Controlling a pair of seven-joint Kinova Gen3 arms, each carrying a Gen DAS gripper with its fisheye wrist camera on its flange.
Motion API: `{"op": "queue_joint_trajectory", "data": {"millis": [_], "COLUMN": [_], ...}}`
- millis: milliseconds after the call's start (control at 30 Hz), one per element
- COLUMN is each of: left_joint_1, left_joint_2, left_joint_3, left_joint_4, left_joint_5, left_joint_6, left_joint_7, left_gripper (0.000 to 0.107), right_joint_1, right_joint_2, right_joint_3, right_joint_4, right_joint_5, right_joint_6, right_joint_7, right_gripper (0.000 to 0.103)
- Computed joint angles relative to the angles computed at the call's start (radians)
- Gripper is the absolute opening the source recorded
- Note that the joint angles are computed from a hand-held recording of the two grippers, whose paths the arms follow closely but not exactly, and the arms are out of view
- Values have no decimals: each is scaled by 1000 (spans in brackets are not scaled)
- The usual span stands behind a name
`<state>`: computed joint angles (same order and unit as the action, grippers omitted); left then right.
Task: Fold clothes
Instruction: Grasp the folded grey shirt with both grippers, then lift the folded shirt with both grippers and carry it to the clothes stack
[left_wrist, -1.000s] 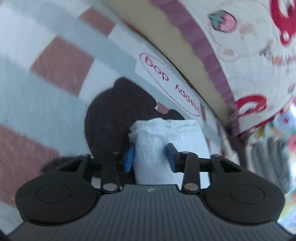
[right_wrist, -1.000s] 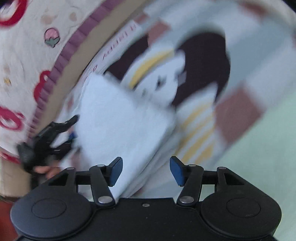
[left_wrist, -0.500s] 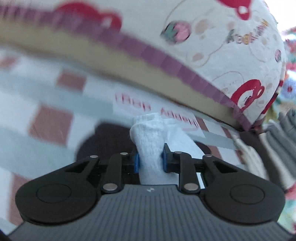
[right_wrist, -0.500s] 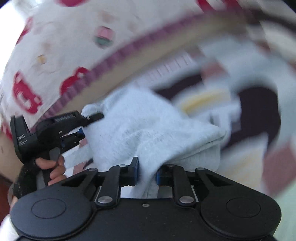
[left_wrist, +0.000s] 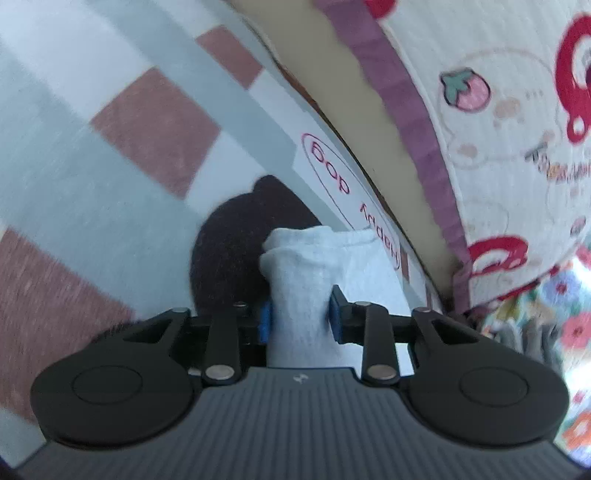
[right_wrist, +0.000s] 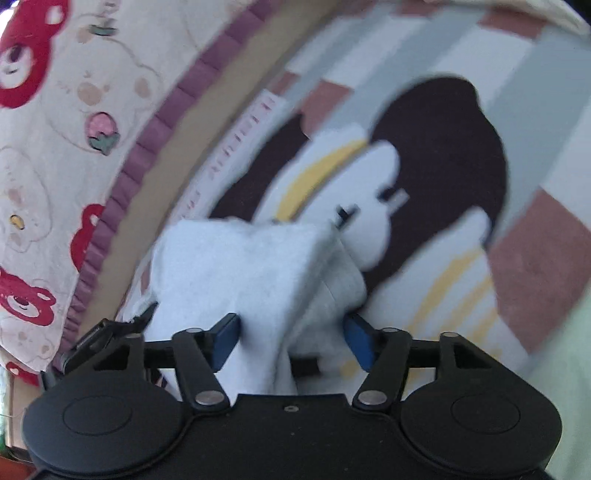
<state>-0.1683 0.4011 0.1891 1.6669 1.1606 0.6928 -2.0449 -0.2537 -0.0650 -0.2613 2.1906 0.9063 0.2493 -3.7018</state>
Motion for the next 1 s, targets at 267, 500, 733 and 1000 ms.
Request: {"op": "queue_joint_trajectory", "data": {"millis": [267,500,733,1000], "left_joint_1": [57,12,115,343], "left_joint_2": [-32,-196,-364,-363], "left_joint_3": [34,95,27,-49], "left_joint_4": [-1,39,54,-231], "left_joint_5": [30,270,363,62], "left_joint_6": [-141,-47,13,81], "left_joint_7": [-291,-556,-629,-323], "left_gripper": [23,22,22,22], "right_joint_1": [14,-163,-202,7], "right_joint_2": [22,-228,-469,-703], "right_joint_3": [30,89,26,-17], "right_joint_4": [-75,-115,-228,-288], "right_joint_5": [68,7,-174,-441], "right_joint_6": [-5,264,539,582], "right_joint_7": [247,532,816,1000], "right_gripper": [26,24,24,24]}}
